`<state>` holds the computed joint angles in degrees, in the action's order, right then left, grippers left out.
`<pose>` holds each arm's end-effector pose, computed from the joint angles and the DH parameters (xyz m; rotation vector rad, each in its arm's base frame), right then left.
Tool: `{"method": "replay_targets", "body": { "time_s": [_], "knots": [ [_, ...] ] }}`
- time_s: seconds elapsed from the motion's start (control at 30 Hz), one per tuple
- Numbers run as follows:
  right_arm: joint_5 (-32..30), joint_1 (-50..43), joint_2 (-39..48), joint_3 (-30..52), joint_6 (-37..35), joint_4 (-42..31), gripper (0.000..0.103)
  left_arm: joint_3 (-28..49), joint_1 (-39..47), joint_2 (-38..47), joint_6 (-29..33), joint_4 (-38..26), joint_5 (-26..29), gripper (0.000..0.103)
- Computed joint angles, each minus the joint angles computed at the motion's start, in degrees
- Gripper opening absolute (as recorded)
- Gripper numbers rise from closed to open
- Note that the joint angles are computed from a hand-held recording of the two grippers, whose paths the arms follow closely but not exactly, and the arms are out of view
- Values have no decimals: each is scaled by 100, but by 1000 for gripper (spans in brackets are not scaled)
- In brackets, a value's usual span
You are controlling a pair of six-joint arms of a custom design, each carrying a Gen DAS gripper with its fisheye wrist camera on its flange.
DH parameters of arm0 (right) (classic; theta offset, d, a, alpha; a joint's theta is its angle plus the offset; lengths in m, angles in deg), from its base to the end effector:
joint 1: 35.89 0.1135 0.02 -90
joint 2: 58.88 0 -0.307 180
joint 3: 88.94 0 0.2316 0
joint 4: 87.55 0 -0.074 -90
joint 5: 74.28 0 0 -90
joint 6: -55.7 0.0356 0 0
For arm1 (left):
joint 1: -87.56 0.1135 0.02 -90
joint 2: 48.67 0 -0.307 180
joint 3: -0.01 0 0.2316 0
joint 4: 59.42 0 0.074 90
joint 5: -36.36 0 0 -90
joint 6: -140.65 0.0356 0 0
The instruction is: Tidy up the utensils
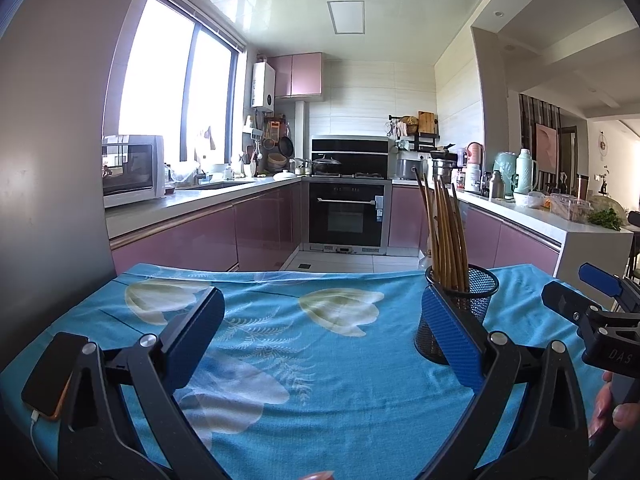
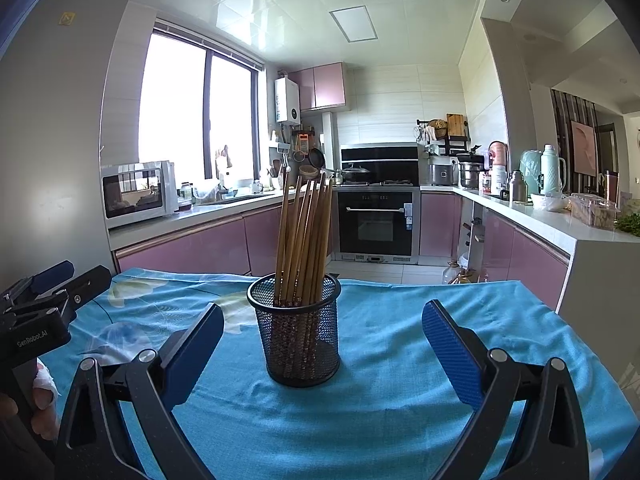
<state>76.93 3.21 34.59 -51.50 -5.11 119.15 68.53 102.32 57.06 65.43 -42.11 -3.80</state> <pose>0.2117 0.1318 0.1832 0.4440 1.7625 -0.2767 0.3733 0.0702 0.2359 0.5632 1.7270 -0.4670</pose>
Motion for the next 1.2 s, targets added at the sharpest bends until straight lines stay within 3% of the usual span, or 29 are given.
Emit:
{"method": "replay_targets", "body": {
  "time_s": [1.2],
  "knots": [
    [-12, -14, -3, 30, 15, -41, 96, -57, 8, 17, 47, 12, -32, 97]
  ]
}}
